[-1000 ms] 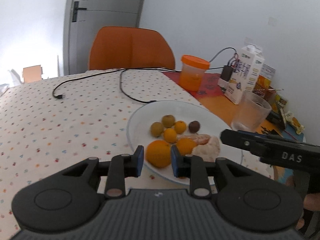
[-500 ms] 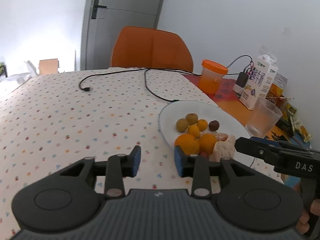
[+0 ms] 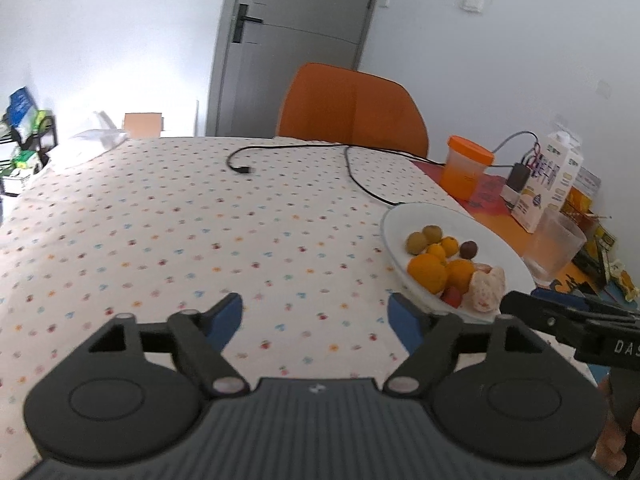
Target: Organize fruits
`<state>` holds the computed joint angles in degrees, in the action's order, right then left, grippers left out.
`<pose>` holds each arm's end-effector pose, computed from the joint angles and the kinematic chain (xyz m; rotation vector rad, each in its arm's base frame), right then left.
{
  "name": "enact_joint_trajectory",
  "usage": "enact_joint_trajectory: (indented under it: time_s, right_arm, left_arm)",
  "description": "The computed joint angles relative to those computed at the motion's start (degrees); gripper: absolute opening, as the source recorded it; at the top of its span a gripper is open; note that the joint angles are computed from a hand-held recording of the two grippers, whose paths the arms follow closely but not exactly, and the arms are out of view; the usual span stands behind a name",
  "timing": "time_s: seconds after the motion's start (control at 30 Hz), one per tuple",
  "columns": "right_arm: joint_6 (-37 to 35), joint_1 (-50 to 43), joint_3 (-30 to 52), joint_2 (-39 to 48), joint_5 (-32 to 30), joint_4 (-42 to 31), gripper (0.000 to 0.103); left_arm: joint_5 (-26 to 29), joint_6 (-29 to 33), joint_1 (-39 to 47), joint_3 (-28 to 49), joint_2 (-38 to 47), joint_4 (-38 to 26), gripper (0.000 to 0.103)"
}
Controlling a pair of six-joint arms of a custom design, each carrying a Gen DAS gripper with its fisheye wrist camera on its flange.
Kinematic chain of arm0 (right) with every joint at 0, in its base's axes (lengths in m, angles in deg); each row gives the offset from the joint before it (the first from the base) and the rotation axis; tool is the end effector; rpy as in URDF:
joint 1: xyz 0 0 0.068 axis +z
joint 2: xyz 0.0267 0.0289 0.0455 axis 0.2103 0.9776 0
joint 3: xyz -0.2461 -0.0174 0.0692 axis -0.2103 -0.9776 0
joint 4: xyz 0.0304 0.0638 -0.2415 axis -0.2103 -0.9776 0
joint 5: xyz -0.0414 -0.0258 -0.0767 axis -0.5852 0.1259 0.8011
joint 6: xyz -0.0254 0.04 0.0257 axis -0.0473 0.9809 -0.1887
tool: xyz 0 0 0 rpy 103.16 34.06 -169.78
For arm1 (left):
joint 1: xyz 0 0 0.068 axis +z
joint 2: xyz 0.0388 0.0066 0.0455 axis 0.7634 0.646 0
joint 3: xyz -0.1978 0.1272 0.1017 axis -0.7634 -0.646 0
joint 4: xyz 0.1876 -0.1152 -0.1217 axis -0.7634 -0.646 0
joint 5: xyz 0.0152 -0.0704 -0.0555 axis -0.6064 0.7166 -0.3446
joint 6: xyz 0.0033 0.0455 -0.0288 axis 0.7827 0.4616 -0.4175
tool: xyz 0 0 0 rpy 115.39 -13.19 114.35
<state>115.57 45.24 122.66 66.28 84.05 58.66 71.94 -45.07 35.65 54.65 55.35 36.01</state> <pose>0.2505 0.1541 0.1867 0.0090 2.0765 0.4170 0.2639 -0.0717 0.1702 0.1960 2.1826 -0.3799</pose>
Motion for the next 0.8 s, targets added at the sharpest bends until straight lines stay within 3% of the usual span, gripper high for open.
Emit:
enact_joint_trajectory:
  time_s: [0.07, 0.3, 0.8]
  right_arm:
    - [0.25, 0.92, 0.31, 0.04, 0.40, -0.53, 0.087]
    - [1.02, 4.64, -0.20, -1.34, 3.15, -0.46, 0.103]
    - [3.76, 12.08, 1.00, -5.02, 9.79, -6.30, 0.103]
  left_arm:
    - [-0.35, 0.14, 0.90, -1.05, -1.53, -0.57, 0.089]
    - [1.81, 1.73, 4.86, -5.61, -8.20, -1.90, 0.094]
    - [4.87, 5.44, 11.08, -10.06, -24.61, -12.44, 0.101]
